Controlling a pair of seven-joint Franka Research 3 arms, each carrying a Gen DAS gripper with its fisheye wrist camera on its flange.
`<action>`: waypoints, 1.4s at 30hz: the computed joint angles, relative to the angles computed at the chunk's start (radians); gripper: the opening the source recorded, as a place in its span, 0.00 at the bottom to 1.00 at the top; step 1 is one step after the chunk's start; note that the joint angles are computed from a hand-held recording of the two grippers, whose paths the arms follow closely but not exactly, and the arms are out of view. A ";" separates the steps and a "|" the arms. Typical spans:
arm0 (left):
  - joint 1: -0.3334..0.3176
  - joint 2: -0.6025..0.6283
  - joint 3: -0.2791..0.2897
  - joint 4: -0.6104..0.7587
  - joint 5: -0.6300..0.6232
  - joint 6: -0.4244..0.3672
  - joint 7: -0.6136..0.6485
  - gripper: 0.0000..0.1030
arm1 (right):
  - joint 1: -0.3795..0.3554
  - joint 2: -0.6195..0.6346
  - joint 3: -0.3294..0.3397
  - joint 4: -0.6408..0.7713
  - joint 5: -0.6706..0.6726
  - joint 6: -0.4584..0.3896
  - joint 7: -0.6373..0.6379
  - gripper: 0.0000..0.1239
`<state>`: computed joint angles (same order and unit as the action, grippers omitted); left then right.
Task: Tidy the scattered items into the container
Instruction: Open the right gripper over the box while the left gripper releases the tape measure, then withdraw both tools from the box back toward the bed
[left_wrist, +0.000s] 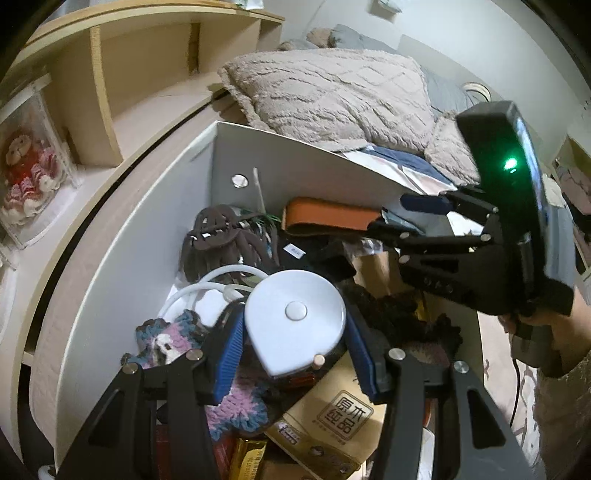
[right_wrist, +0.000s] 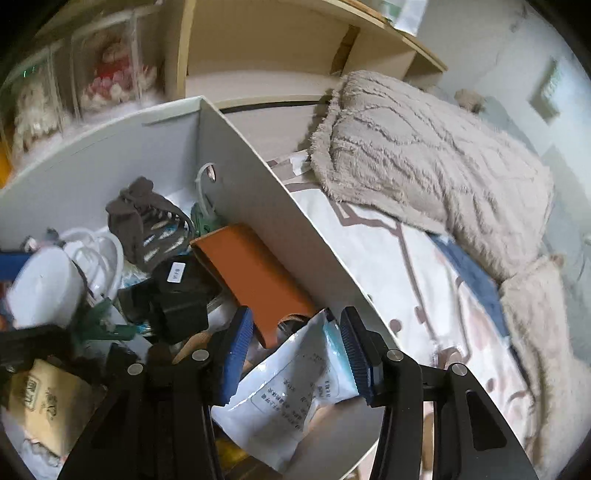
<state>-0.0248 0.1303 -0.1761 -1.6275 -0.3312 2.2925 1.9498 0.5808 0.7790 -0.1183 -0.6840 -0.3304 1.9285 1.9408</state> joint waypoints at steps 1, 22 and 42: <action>-0.001 0.002 -0.001 0.002 0.004 0.000 0.002 0.51 | 0.004 -0.038 -0.002 -0.065 -0.007 0.033 0.015 0.40; 0.000 -0.003 0.000 -0.007 0.021 0.027 -0.031 0.65 | -0.035 -0.444 0.105 -0.692 -0.088 0.426 0.246 0.40; -0.033 -0.152 0.027 -0.162 -0.083 0.197 0.017 0.83 | -0.075 -0.670 0.151 -0.949 -0.321 0.516 0.569 0.45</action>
